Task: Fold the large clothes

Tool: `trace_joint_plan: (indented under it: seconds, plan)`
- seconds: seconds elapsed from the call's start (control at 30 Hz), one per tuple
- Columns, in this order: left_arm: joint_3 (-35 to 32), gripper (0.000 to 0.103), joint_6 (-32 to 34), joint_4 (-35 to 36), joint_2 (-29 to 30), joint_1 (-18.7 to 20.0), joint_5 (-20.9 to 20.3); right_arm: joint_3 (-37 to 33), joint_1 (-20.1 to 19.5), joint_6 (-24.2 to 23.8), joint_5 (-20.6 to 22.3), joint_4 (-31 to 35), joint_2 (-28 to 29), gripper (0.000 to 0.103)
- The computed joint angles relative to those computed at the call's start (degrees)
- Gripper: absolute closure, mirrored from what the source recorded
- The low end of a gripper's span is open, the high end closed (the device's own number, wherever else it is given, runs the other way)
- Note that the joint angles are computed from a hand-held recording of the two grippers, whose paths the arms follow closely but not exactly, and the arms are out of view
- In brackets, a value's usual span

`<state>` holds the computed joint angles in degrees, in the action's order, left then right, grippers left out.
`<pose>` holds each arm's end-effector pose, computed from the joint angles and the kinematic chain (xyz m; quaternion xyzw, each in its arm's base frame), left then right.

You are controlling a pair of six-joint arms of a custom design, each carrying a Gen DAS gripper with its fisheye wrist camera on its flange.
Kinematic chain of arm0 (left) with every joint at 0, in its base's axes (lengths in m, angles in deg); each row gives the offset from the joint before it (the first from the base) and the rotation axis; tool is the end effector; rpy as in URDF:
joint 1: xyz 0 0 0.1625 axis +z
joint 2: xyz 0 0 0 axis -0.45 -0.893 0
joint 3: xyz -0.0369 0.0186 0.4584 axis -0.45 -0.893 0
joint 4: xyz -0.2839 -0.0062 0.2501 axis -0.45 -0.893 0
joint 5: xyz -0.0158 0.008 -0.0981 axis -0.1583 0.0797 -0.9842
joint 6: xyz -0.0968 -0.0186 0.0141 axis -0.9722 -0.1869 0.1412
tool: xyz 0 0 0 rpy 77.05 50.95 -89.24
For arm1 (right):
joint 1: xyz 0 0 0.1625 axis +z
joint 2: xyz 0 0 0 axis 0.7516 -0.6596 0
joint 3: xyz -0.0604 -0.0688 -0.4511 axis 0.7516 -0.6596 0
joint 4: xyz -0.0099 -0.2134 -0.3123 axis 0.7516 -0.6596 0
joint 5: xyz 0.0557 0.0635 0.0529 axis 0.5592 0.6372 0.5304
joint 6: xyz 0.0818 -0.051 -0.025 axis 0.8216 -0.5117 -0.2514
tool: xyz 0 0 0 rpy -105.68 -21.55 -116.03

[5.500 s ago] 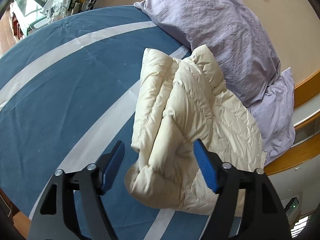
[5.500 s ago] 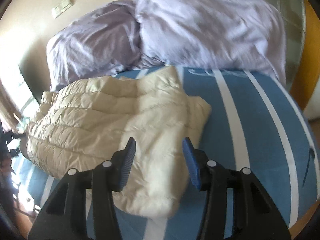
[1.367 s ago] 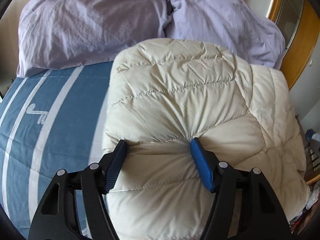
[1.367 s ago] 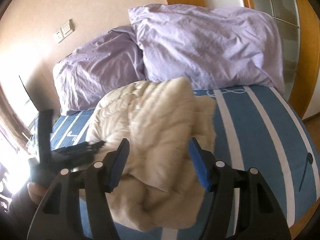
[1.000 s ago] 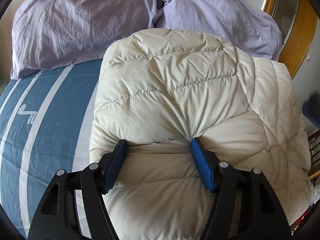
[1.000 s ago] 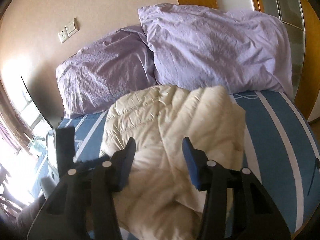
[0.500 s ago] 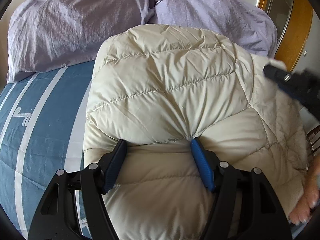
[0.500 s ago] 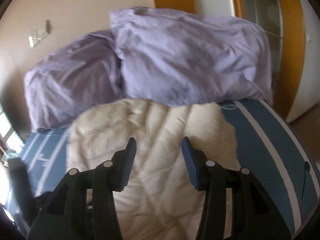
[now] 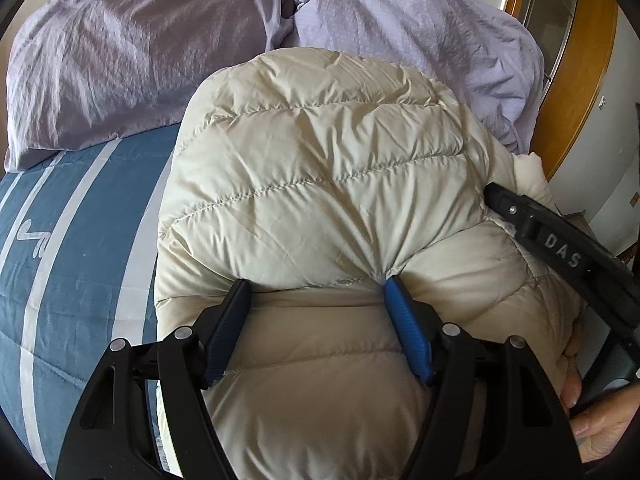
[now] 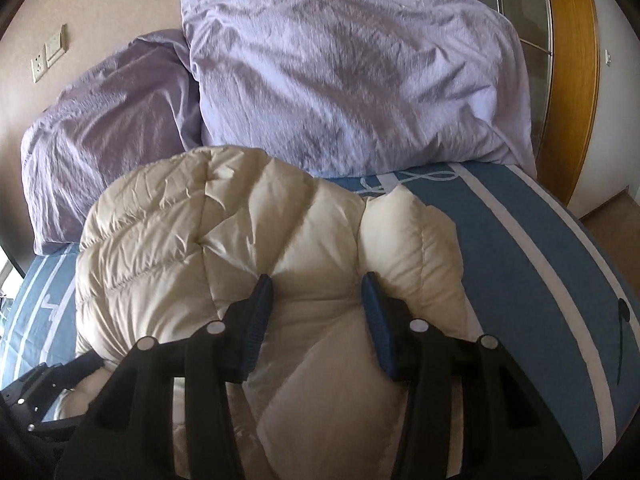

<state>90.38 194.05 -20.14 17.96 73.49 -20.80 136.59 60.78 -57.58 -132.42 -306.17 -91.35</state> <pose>-0.0146 -0.3332 0.1967 0.0393 0.8705 -0.3651 0.3278 0.2453 -0.4202 -0.0580 0.2389 -0.8605 0.3975 0.2110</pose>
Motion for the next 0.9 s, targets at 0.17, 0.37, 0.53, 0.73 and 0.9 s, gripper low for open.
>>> trace_joint_plan:
  seconds: [0.17, 0.37, 0.53, 0.73, 0.9]
  plan:
    - [0.3, 0.032, 1.3, -1.5, 0.0, 0.1, 0.0, -0.2, -1.0, 0.3, 0.8, 0.6, 0.2, 0.057]
    - [0.5, 0.031, 2.5, -2.6, 0.0, 0.3, -0.1, -0.4, -2.2, 0.9, 1.8, 2.2, 0.2, 0.057]
    - [0.8, 0.031, 2.8, -3.4, 0.2, 0.1, -0.3, -1.1, -2.1, 0.4, 0.8, 3.4, 0.5, 0.057]
    - [1.0, 0.029, 1.5, -1.8, -1.4, -0.7, 0.8, -1.7, -2.2, 0.1, 0.2, 5.7, 0.3, 0.057]
    - [0.2, 0.029, 0.7, 0.5, -4.7, -1.7, 2.4, -1.9, -2.4, 0.1, 0.5, 6.2, 0.2, 0.057]
